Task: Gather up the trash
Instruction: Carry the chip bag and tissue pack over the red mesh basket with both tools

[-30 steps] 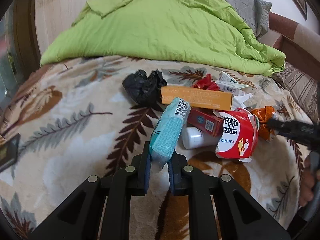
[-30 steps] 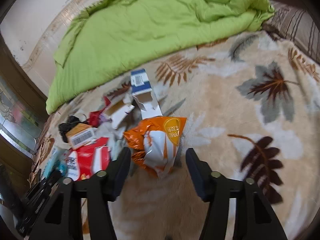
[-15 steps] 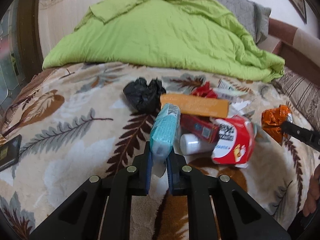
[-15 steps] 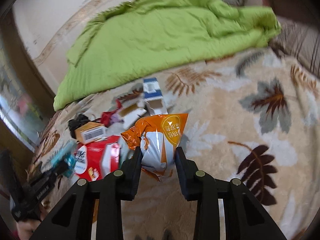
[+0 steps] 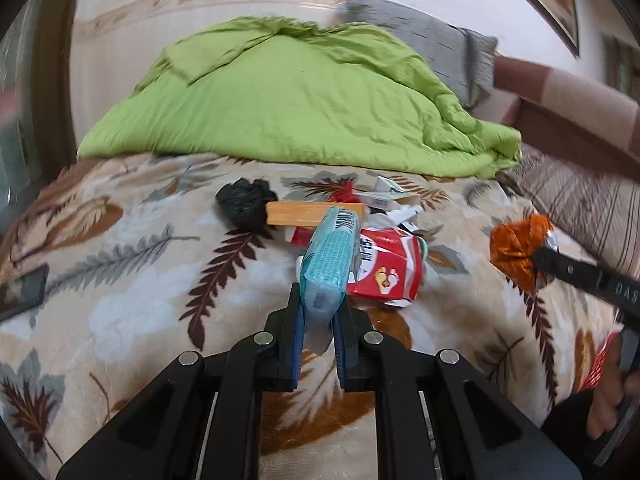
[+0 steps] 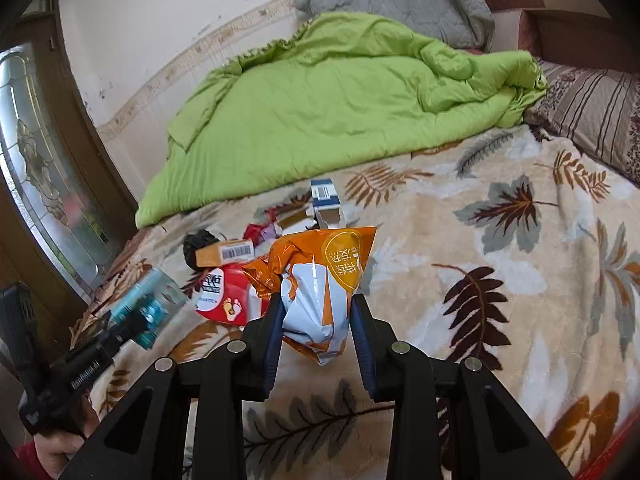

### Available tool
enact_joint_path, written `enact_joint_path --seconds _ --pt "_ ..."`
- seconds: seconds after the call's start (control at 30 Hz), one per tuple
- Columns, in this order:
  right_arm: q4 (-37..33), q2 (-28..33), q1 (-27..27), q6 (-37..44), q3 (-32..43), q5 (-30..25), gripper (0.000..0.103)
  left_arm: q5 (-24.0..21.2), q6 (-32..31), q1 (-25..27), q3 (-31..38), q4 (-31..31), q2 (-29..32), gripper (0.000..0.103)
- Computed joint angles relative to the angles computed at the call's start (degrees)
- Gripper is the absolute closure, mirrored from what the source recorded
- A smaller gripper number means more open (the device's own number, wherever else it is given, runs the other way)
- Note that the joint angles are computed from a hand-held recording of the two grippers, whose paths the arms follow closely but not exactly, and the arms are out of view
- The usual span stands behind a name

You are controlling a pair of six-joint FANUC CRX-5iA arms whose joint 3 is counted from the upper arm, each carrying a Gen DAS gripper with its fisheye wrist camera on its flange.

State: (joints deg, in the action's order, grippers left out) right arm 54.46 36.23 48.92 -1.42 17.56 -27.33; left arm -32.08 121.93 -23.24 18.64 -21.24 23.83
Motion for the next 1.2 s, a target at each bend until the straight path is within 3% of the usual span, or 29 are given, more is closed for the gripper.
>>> enact_joint_path --seconds 0.23,0.53,0.8,0.87,1.0,1.1,1.2 --pt "-4.4 1.2 0.4 4.7 2.8 -1.9 0.068 2.3 -5.7 0.8 -1.2 6.0 0.6 0.091" --pt "-6.1 1.7 0.4 5.8 3.6 -2.0 0.068 2.3 -6.6 0.6 -1.0 6.1 1.0 0.091" --pt "-2.4 0.7 0.1 1.6 1.4 -0.3 0.068 3.7 -9.1 0.1 -1.6 7.4 0.7 0.091" --pt "-2.5 -0.3 0.2 0.8 -0.1 0.5 0.068 4.9 -11.5 -0.1 -2.6 9.9 0.3 0.091" --pt "4.6 -6.0 -0.2 -7.7 -8.9 3.6 0.068 7.0 -19.1 -1.2 -4.4 17.0 0.1 0.091" --pt "5.9 -11.4 0.3 -10.1 -15.5 3.6 0.068 8.8 -27.3 -2.7 -5.3 23.7 0.4 0.091" --pt "8.5 -17.8 1.2 -14.2 -23.0 0.2 0.068 10.7 -39.2 -4.9 -6.0 33.9 1.1 0.091"
